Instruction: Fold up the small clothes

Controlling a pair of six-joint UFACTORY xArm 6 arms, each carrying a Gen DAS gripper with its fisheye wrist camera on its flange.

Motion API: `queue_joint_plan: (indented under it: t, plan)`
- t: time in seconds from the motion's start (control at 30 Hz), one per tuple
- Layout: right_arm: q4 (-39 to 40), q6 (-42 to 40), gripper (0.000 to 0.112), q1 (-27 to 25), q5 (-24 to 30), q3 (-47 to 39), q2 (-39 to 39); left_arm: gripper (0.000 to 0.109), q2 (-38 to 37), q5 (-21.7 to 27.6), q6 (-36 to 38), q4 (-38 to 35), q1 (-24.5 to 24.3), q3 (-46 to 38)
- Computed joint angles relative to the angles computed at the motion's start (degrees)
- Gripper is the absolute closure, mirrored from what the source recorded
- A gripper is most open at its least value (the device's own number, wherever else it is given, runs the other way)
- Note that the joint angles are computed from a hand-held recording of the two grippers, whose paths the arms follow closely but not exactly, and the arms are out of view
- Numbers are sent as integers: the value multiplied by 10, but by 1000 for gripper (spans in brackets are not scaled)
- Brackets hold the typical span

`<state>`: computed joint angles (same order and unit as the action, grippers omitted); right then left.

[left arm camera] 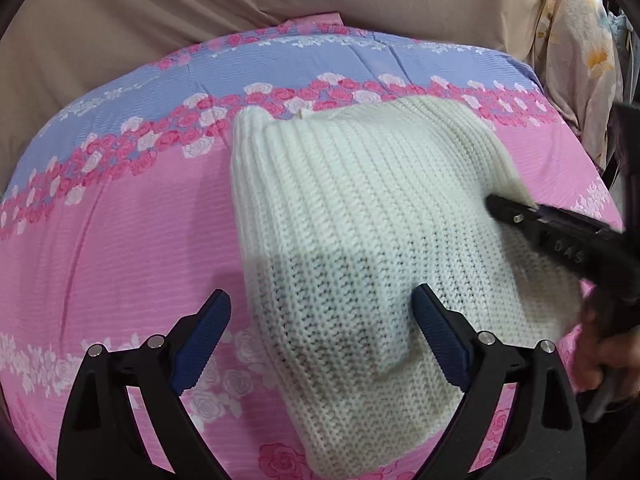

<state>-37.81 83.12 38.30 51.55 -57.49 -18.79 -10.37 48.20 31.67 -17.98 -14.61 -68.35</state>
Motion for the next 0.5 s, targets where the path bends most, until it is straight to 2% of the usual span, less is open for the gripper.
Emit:
queue_joint_plan:
  t: [0.03,0.1,0.2,0.23,0.27,0.37,0.43,0.5]
  plan:
    - [12,-6,96,-5,-16,12,-9,19,-3,-7,-2,6,-2,5]
    - [-25,31,91,16,0,7,-17,19,-5,-4,0,6,-2,5]
    - [-57,67,62,41,26,7,-40,15,0,18,2,-12,5,-7]
    - [-59,74,46,49,41,8,-46,14,3,26,5,-20,7,-12]
    - [-58,79,38,52,48,15,-54,11,6,35,9,-32,10,-18]
    - [-18,71,34,39,25,46,-71,11,29,81,35,-86,26,-45]
    - [22,61,32,10,-28,80,-82,11,46,90,30,-106,34,-57]
    - [51,57,28,-9,-86,110,-89,10,80,133,28,-144,52,-87]
